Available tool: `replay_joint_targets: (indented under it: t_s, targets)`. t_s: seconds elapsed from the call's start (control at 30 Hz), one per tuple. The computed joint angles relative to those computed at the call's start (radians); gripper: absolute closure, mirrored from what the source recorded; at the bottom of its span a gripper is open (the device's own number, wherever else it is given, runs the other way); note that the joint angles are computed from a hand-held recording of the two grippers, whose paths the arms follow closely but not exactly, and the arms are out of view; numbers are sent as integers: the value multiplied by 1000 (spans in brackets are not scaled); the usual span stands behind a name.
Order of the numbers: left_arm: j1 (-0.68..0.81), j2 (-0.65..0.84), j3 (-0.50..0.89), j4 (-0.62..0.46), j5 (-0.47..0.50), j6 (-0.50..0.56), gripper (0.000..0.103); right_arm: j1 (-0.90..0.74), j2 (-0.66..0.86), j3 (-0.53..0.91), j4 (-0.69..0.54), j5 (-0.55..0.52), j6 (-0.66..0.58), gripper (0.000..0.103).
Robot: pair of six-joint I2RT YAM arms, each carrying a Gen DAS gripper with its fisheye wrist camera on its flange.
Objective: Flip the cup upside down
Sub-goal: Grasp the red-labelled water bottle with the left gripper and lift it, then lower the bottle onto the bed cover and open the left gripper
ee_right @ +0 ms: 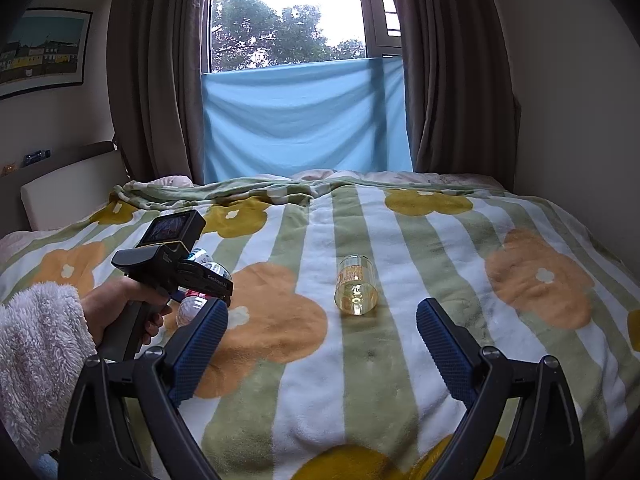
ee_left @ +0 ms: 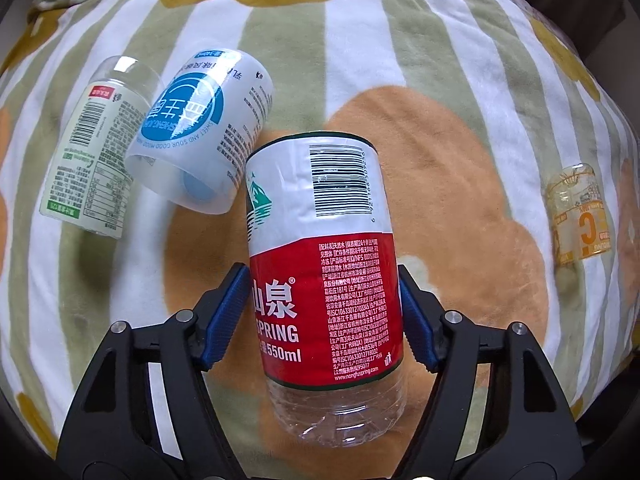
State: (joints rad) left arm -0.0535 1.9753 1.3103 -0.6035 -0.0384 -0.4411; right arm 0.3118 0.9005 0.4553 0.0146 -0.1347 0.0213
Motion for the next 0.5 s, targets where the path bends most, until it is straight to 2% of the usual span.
replay_joint_targets:
  t_s: [0.07,0.23,0.5]
  targets:
    - [-2,1,-1,5,10,-2,44,-7,-4,1,-5,-1,-4,9]
    - [-11,-24,-16,5,18,15,45,-39,-21,4,-23,-27,-1,9]
    - [-56,-232,-154,-3,31,16,45,-48,-97,14,-83,-39,7,9]
